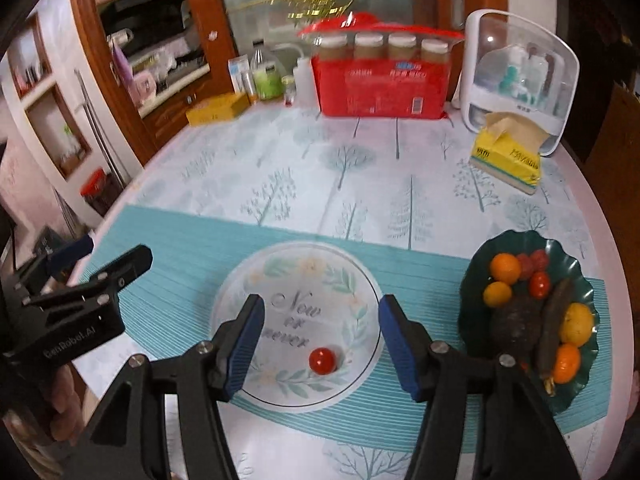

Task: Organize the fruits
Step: 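Grasp the last cherry tomato on the white plate with the right tool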

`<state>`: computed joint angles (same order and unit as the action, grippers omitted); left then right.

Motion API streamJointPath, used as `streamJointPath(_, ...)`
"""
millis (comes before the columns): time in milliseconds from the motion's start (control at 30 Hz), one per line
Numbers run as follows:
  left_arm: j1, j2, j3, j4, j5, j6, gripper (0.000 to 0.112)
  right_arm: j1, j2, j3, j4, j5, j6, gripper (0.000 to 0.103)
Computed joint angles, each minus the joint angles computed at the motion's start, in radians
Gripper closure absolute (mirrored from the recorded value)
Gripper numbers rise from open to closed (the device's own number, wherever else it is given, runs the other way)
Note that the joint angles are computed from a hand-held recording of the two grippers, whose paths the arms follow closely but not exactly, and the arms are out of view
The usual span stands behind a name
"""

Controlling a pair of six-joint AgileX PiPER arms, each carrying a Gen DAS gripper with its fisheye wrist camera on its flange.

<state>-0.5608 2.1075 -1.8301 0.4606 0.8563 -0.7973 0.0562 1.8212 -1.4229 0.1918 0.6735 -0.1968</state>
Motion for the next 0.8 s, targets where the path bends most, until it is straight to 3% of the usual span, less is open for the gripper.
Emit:
streamJointPath(167, 0.025, 0.092, -0.057, -0.077, -0.010, 0.038, 0.022, -0.007, 0.061, 0.039, 0.022, -0.039, -0.045, 0.043)
streamJointPath(367, 0.039, 0.190, -0.139, -0.149, 0.033, 0.086, 0.022, -0.009, 0.130, 0.061, 0.019, -0.050, -0.055, 0.043)
streamJointPath(500, 0.047, 0.226, -0.161, -0.202, 0.041, 0.123, 0.022, -0.002, 0.177, 0.055, 0.012, -0.030, -0.050, 0.043)
streamJointPath(800, 0.044, 0.278, -0.214, -0.245, 0.073, 0.158, 0.022, 0.011, 0.198, 0.061, -0.010, -0.071, -0.029, 0.046)
